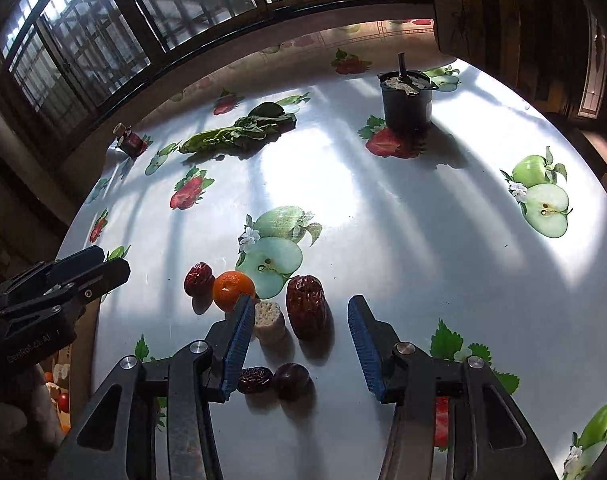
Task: Organize fruits
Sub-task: 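Grasp a red date with the left tool while the right tool grasps another red date, then carry the red date with the left tool while the right tool carries its date to the box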
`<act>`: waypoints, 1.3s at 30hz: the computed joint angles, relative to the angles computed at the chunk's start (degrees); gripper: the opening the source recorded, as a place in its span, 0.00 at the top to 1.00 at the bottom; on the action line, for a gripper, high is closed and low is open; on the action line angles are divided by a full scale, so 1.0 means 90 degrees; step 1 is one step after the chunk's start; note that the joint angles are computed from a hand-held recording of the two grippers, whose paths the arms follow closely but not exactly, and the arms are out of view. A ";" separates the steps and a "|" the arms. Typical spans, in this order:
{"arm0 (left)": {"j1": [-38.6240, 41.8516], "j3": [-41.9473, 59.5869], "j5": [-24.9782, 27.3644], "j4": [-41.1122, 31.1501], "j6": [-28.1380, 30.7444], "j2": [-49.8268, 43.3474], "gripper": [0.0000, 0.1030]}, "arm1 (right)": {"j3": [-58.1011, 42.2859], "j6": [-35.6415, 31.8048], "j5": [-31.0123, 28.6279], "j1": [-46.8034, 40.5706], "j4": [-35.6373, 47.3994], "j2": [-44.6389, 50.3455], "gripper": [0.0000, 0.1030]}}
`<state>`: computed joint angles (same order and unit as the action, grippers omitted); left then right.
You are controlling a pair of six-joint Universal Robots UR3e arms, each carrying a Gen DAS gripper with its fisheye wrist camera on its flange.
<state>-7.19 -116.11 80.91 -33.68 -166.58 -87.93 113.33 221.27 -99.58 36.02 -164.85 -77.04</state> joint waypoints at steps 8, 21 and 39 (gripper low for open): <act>-0.0253 0.0325 0.0003 0.0398 -0.0137 -0.1111 0.71 | 0.0903 -0.0122 0.0862 -0.0576 -0.1725 0.0381 0.49; -0.0732 -0.0101 0.0804 0.1511 0.0008 -0.1280 0.67 | 0.0331 -0.0180 0.0129 -0.0130 -0.1628 0.0917 0.49; 0.0337 -0.1187 -0.0672 -0.1031 -0.0250 0.1569 0.80 | 0.1164 0.0074 0.0544 -0.0493 -0.2114 0.0405 0.75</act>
